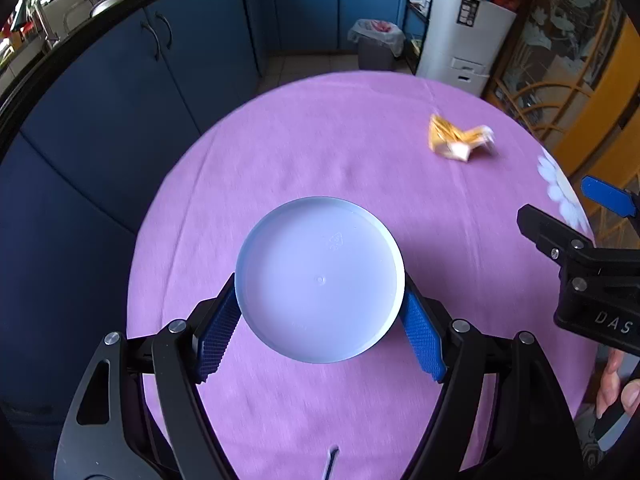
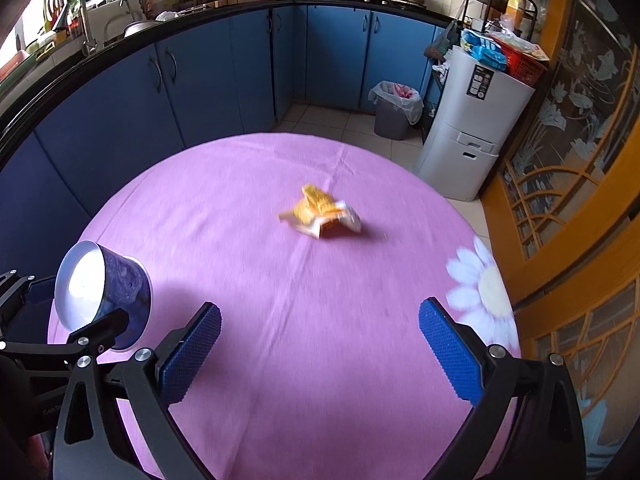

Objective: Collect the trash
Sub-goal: 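Grasp the yellow snack wrapper with the right gripper while the left gripper holds the blue lid, then carry the blue lid with the left gripper while the right gripper carries the wrapper to the bin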

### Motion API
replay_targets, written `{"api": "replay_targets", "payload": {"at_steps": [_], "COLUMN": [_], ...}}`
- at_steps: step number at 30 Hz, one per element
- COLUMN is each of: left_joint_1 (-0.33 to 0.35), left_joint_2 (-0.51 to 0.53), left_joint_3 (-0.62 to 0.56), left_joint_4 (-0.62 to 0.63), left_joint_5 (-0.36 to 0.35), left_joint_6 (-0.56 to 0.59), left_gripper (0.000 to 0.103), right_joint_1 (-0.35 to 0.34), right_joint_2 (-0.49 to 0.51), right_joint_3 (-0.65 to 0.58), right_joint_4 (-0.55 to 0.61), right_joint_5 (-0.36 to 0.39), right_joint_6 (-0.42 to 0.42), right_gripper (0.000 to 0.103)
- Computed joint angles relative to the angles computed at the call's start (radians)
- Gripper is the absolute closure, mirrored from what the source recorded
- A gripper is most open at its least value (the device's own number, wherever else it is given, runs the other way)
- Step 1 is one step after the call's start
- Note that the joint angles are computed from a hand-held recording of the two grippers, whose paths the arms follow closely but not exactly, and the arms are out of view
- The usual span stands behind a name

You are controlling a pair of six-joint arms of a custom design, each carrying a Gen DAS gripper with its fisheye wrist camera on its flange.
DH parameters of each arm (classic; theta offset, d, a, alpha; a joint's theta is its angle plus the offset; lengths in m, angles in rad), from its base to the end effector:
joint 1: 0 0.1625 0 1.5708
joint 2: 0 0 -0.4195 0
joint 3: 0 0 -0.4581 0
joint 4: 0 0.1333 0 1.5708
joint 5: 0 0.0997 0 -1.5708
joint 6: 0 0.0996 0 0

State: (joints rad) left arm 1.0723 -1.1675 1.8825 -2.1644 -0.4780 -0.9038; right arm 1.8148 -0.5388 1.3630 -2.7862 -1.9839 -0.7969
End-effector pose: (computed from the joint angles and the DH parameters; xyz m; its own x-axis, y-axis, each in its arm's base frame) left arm -0.0940 -0.6365 0.1905 -0.5910 -0.4905 -0.6404 0.0165 0.7863 -0.6176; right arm 0.2834 -0.7519 -0.0048 -0.4873 -0.6924 0.5321 -0.8182 0.5750 -0.0011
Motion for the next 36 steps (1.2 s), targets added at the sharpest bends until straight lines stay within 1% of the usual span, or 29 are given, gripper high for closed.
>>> {"api": "replay_targets", "payload": {"at_steps": [7,9,12,16,18,19,20,21,23,24,25,28,29,33,36], "left_joint_1": [0.049,0.061,0.075,0.09,0.099,0.102,0.108,0.111,0.117,0.12,0.122,0.119,0.115,0.093,0.072], "left_joint_2": [0.038,0.049,0.064,0.081,0.086,0.087,0.086,0.086,0.085,0.083,0.081,0.072,0.069,0.065,0.079], "left_joint_3": [-0.069,-0.087,-0.108,-0.133,-0.141,-0.144,-0.147,-0.149,-0.151,-0.151,-0.15,-0.14,-0.134,-0.121,-0.128], "left_joint_4": [-0.048,-0.058,-0.084,-0.105,-0.105,-0.103,-0.094,-0.09,-0.081,-0.074,-0.071,-0.067,-0.066,-0.075,-0.084], "left_joint_5": [0.029,0.032,0.036,0.045,0.047,0.05,0.053,0.053,0.054,0.054,0.052,0.051,0.053,0.059,0.064], "left_joint_6": [0.085,0.105,0.137,0.172,0.172,0.17,0.16,0.155,0.141,0.133,0.128,0.113,0.111,0.112,0.131], "left_gripper": [0.028,0.028,0.028,0.028,0.028,0.028,0.028,0.028,0.028,0.028,0.028,0.028,0.028,0.028,0.028], "right_joint_1": [0.007,0.008,0.007,0.006,0.007,0.006,0.006,0.007,0.007,0.007,0.006,0.007,0.006,0.001,-0.006], "right_joint_2": [0.119,0.146,0.198,0.245,0.257,0.259,0.262,0.267,0.271,0.274,0.267,0.23,0.207,0.143,0.091], "right_joint_3": [-0.174,-0.213,-0.295,-0.361,-0.368,-0.368,-0.367,-0.37,-0.369,-0.377,-0.363,-0.298,-0.268,-0.193,-0.134], "right_joint_4": [0.068,0.076,0.124,0.178,0.171,0.166,0.155,0.157,0.146,0.17,0.16,0.074,0.062,0.038,0.009], "right_joint_5": [0.006,0.0,-0.014,-0.028,-0.032,-0.032,-0.036,-0.047,-0.05,-0.053,-0.053,-0.024,-0.005,0.019,0.02], "right_joint_6": [0.005,0.002,0.018,0.036,0.022,0.021,0.021,0.02,0.005,0.007,-0.003,-0.054,-0.056,-0.048,-0.05], "right_gripper": [0.007,0.007,0.007,0.007,0.007,0.012,0.019,0.049,0.074,0.074,0.075,0.076,0.076,0.076,0.076]}}
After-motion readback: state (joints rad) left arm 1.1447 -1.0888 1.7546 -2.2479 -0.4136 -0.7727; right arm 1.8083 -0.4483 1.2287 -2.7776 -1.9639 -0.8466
